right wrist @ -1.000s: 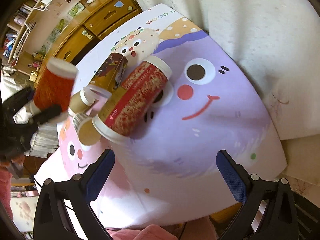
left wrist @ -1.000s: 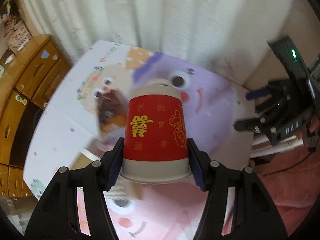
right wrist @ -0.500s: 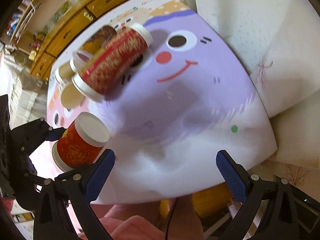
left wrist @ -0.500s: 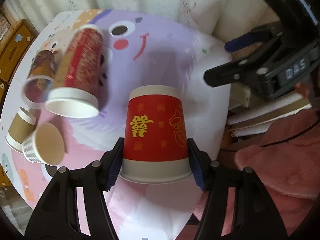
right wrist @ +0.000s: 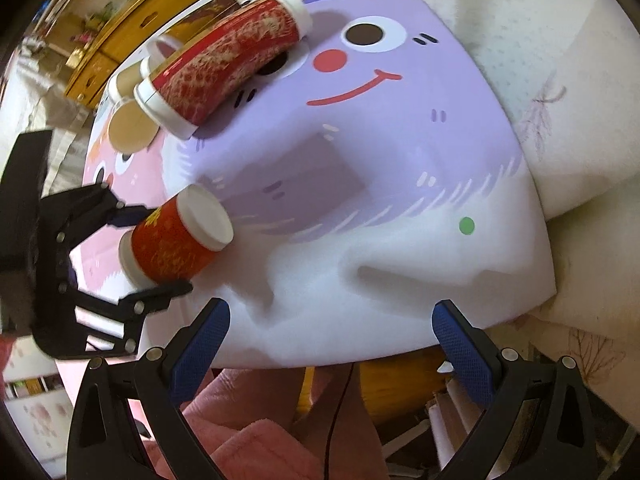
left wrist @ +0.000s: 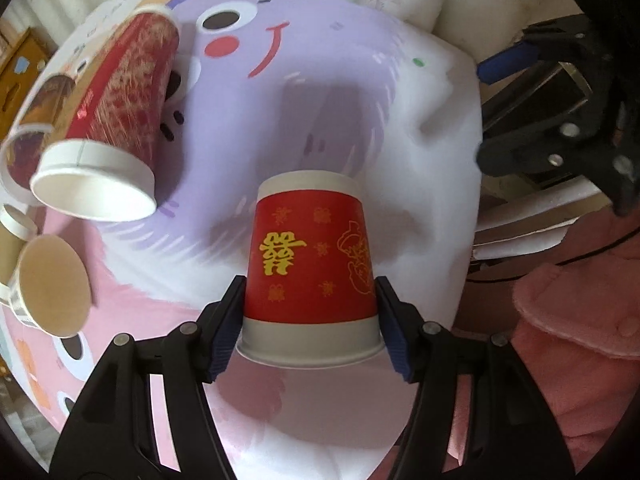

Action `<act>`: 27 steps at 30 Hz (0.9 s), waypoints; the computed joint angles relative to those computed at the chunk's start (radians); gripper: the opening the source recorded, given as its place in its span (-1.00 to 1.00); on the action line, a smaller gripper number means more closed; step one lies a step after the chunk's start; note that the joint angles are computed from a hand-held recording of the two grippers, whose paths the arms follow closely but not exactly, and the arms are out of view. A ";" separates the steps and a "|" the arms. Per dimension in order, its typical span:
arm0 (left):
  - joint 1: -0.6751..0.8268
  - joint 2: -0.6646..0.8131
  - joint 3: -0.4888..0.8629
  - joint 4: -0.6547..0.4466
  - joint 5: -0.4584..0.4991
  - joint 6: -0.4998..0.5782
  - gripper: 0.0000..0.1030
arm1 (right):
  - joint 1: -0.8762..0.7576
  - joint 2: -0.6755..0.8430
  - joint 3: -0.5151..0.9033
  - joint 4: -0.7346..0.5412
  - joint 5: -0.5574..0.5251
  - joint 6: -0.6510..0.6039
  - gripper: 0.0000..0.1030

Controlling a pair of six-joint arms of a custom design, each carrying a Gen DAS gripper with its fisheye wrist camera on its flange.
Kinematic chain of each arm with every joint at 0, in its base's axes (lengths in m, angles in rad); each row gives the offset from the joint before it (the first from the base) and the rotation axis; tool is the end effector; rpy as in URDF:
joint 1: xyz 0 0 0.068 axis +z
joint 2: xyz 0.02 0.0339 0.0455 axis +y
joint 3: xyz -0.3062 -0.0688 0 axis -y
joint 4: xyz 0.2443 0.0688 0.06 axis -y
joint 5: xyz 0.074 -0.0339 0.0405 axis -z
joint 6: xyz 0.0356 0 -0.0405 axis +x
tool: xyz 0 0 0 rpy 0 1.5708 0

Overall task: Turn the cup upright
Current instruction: 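Lift and rotate the red cup, set it on the table, open left tool, then move the right tool toward the standing red cup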

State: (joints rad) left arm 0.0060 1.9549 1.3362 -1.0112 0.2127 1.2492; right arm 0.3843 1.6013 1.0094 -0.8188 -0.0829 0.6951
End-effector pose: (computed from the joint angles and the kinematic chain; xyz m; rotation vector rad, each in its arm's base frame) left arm 0.3622 -0.0053 0.1960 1.7672 2.4836 -0.3163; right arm 0.2613 0.1088 0.2250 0.4602 3.0029 0.2333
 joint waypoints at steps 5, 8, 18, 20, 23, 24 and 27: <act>-0.001 0.048 0.062 -0.049 -0.013 -0.044 0.20 | 0.000 0.027 0.049 -0.030 -0.004 -0.072 0.99; 0.003 0.056 0.090 -0.078 -0.016 -0.059 0.21 | -0.001 0.032 0.078 -0.047 -0.019 -0.118 0.99; 0.039 0.001 0.135 -0.151 0.040 -0.072 0.38 | 0.051 0.070 0.174 -0.079 0.018 -0.385 0.99; 0.066 -0.020 0.134 -0.169 0.056 -0.072 0.39 | 0.070 0.079 0.191 -0.077 0.036 -0.471 0.99; 0.086 -0.056 0.136 -0.173 0.065 -0.109 0.39 | 0.096 0.092 0.210 -0.075 0.055 -0.557 0.99; 0.087 -0.053 0.163 -0.187 0.066 -0.131 0.40 | 0.105 0.097 0.217 -0.071 0.061 -0.586 0.99; 0.110 -0.077 0.174 -0.201 0.077 -0.224 0.40 | 0.128 0.115 0.244 -0.074 0.079 -0.653 0.99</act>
State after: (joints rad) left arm 0.1159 1.8783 1.5100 -1.2120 0.2898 1.0248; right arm 0.5123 1.7165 1.2530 -0.8923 -0.0041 0.0423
